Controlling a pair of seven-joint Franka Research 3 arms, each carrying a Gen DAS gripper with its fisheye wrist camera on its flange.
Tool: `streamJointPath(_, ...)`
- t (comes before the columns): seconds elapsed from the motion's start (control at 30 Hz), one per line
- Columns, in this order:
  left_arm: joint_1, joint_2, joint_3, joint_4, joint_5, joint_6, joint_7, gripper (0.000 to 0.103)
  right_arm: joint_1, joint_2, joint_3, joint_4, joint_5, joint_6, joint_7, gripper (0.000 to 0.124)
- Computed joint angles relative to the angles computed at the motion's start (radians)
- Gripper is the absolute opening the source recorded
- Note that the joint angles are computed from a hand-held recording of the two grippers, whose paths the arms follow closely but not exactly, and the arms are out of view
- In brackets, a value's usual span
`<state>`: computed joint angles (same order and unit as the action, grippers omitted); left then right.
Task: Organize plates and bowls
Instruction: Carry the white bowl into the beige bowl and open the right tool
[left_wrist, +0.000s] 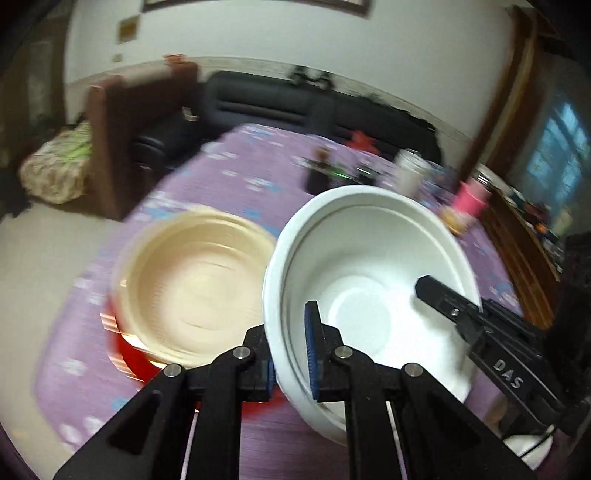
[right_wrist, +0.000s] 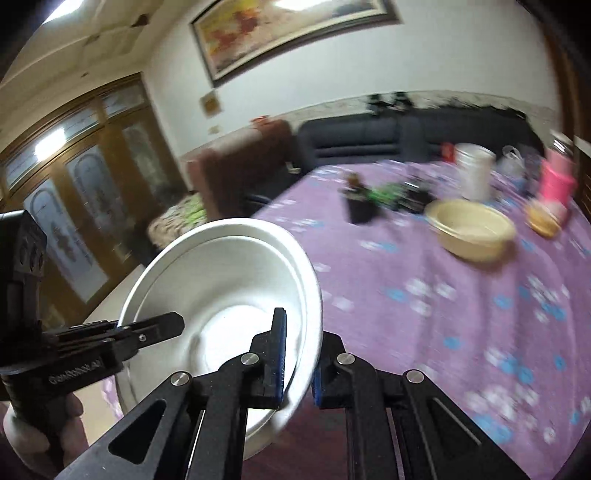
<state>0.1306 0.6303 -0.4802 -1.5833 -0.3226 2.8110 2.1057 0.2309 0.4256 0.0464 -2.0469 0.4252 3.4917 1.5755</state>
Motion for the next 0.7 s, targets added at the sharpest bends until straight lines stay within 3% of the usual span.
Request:
streamJointPath(0.13,-0.052,0.049,0.112,0.114,0.08,-0.006,-0.105,0.015,0.125,0.118,-0.105,0.24,0.038,-0.175,-0.033,0.013)
streamJointPath(0.27,-0.086,0.131,0.181,0.241,0.168,-0.041,-0.193,0.015,0.12,0.228,-0.108,0.435,0.001,-0.337,0.03,0.014)
streamJointPath(0.47,-0.11,0.224,0.22,0.362,0.271,-0.071,-0.259,0.015,0.225,0.337,-0.255,0.587,-0.114,-0.454,0.21,0.014)
streamJointPath(0.57,-0.107,0.244,0.212,0.379,0.29,-0.071,-0.272,0.02,0.282,0.36,-0.34,0.603,-0.182,-0.479,0.29,0.015)
streamJointPath(0.63,-0.104,0.244,0.208,0.374,0.297,-0.062,-0.28,0.034,0.32,0.369,-0.395,0.602,-0.222,-0.491,0.348,0.016)
streamJointPath(0.7,-0.093,0.234,0.199,0.353,0.297,-0.043,-0.285,0.049,0.324,0.377,-0.406,0.61,-0.252,-0.502,0.378,0.025)
